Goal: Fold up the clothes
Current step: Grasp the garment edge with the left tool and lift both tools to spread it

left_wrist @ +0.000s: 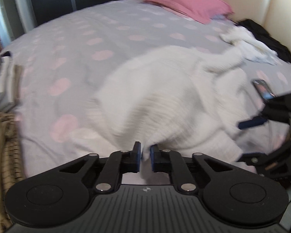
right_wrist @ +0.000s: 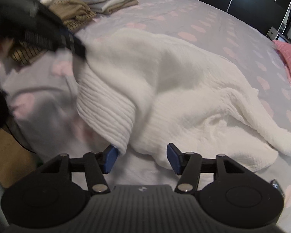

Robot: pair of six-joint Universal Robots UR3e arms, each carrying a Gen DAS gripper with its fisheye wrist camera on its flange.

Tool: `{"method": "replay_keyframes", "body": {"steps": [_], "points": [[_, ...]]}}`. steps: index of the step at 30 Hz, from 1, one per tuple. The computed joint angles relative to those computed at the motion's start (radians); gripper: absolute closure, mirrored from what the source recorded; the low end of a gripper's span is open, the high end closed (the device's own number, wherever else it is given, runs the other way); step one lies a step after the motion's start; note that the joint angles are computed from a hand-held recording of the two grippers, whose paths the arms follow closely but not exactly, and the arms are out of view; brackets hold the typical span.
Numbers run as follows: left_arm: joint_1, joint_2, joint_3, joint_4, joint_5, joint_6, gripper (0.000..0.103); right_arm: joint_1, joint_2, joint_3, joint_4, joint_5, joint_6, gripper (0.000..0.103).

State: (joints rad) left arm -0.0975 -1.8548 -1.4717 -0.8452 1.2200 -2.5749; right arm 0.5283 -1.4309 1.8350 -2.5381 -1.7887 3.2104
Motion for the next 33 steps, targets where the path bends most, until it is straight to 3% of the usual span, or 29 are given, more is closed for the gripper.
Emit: {"method": "replay_keyframes", "body": {"steps": [6,8,11,13,15,20,23,33], "points": [[0.025,-0.035,0.051,0.043,0.063,-0.073,0.099,0.024,0.069,-0.006,-0.016,-0.103,-0.068,0.046],[0.024,-0.041,0.06,0.047,0.078,-0.08,0.099,0.024,0.086,-0.005,-0.023,-0.117,-0.085,0.053],[0.016,-0.04,0.048,0.083,0.106,-0.083,0.099,0.016,0.112,-0.014,-0.007,-0.13,-0.097,0.073],[0.019,-0.04,0.046,0.09,0.106,-0.09,0.099,0.013,0.115,-0.007,-0.024,-0.145,-0.092,0.093],[0.026,-0.036,0.048,0.09,0.094,-0.101,0.1,0.009,0.095,0.018,-0.089,-0.175,-0.065,0.098],[0.05,-0.013,0.047,0.13,0.038,-0.137,0.101,-0.011,0.017,0.049,-0.27,-0.269,0.021,0.1],[0.051,-0.02,0.085,0.135,0.02,-0.155,0.101,-0.053,-0.041,0.032,-0.281,-0.27,0.045,0.1],[0.071,-0.006,0.21,0.224,-0.123,-0.28,0.102,-0.054,-0.115,-0.147,-0.332,-0.397,-0.089,0.101]]}}
